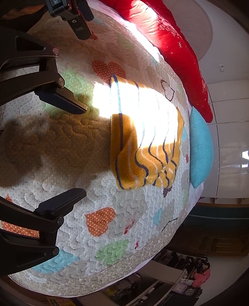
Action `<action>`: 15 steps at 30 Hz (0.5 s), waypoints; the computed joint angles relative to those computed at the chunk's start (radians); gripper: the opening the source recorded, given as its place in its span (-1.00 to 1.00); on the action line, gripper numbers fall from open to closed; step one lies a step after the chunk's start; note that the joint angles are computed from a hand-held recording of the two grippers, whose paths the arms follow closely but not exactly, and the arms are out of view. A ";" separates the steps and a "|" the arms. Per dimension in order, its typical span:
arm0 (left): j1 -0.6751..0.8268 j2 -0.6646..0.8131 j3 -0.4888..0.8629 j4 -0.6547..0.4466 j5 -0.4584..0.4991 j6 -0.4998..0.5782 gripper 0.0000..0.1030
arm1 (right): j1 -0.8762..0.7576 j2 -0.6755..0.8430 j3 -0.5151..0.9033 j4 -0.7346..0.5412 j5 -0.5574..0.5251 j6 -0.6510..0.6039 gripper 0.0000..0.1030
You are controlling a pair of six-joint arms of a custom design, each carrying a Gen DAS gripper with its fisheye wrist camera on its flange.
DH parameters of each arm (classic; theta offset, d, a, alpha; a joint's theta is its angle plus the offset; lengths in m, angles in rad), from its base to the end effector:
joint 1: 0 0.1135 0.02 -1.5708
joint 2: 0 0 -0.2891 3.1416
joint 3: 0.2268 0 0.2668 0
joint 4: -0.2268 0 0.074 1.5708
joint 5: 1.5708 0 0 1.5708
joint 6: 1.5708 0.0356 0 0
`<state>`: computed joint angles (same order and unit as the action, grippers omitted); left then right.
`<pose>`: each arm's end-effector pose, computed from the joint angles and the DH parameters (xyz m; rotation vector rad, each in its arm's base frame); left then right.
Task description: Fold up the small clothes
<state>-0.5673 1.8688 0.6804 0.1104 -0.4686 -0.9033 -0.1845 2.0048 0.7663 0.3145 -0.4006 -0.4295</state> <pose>0.2680 -0.1517 0.0779 -0.5594 2.4113 0.0205 0.3441 -0.0501 0.0644 -0.4558 2.3644 0.2216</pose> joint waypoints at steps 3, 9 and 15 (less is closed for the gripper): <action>0.048 0.022 0.024 0.000 0.038 0.035 1.00 | 0.023 0.001 0.011 -0.003 0.004 -0.001 0.63; 0.109 0.085 0.079 0.019 0.105 0.091 1.00 | 0.064 0.032 0.051 -0.022 0.022 0.009 0.64; 0.138 0.149 0.143 0.044 0.177 0.121 1.00 | 0.087 0.087 0.118 -0.058 0.030 0.033 0.64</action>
<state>-0.4294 2.0181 0.8233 0.1549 -0.2916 -0.7818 -0.0978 2.0917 0.8839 0.2568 -0.3708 -0.3962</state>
